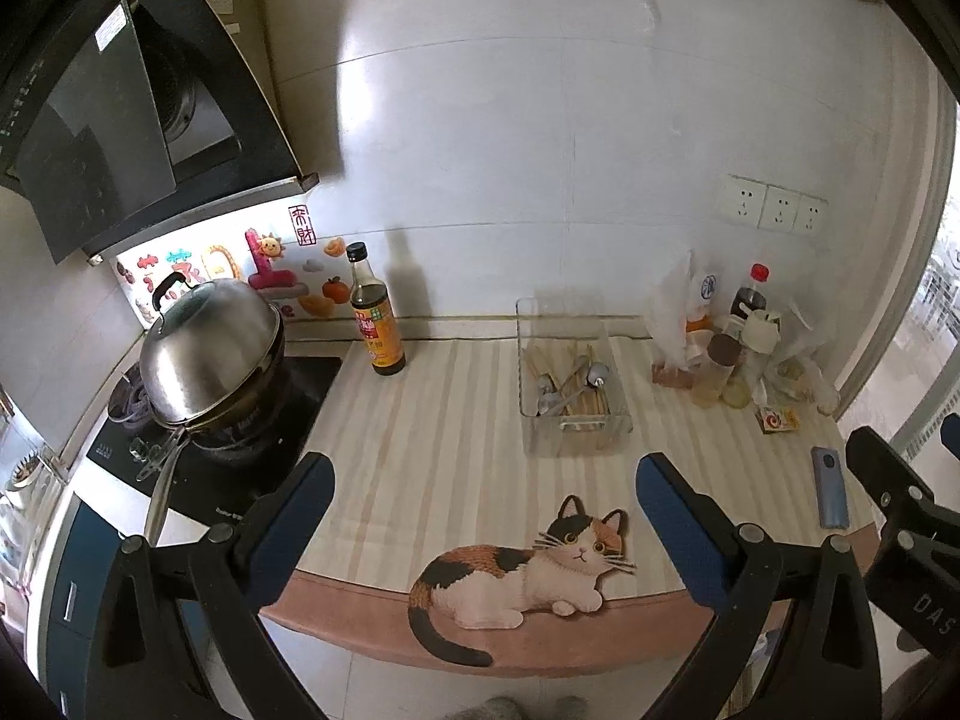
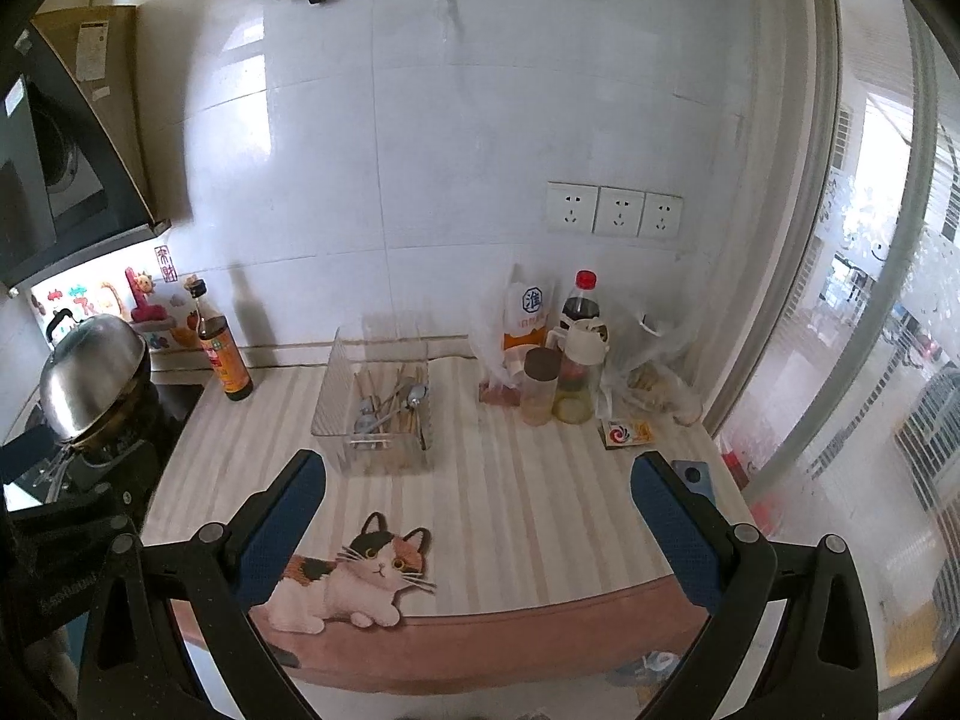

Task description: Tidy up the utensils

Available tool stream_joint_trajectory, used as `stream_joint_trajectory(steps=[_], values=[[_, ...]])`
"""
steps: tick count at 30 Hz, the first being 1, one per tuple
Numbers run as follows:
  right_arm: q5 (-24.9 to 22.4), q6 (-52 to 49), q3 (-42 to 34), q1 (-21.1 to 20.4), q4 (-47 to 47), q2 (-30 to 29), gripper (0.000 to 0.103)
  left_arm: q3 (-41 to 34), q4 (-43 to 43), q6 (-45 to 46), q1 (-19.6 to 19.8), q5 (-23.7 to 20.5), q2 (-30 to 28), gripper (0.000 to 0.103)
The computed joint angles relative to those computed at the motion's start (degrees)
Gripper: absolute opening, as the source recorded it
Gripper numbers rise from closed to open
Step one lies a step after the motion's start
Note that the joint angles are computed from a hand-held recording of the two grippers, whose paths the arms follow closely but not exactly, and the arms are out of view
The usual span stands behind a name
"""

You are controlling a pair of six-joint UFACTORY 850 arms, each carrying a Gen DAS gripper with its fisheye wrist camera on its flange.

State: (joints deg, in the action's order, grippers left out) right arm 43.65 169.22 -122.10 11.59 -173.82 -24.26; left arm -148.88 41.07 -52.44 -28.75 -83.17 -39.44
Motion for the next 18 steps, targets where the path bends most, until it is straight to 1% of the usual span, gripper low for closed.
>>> stream_joint_trajectory(steps=[3, 7, 14, 15, 18], values=[[0.95, -0.86, -1.98, -0.23, 0.51, -1.27, 0.103, -2.29, 0.51, -0.1, -0.04, -1.25, -1.41, 0.103], [1.91, -1.88, -4.21, -0.46, 1.03, -2.9, 0.103, -1.07, 0.44, -1.15, 0.06, -0.59, -0.91, 0.103], [2.96, -3.87, -6.58, -0.75, 2.35, -4.81, 0.103, -5.17, 1.4, -0.26, -0.1, -2.6, -3.38, 0.103], [3.03, -4.18, -6.87, -0.83, 2.59, -5.03, 0.103, -6.86, 1.43, 0.28, -0.08, -3.21, -4.33, 0.103], [3.29, -5.02, -7.95, -1.04, 3.14, -5.81, 0.103, -8.89, 1.38, 0.85, -0.08, -4.17, -5.48, 0.103]])
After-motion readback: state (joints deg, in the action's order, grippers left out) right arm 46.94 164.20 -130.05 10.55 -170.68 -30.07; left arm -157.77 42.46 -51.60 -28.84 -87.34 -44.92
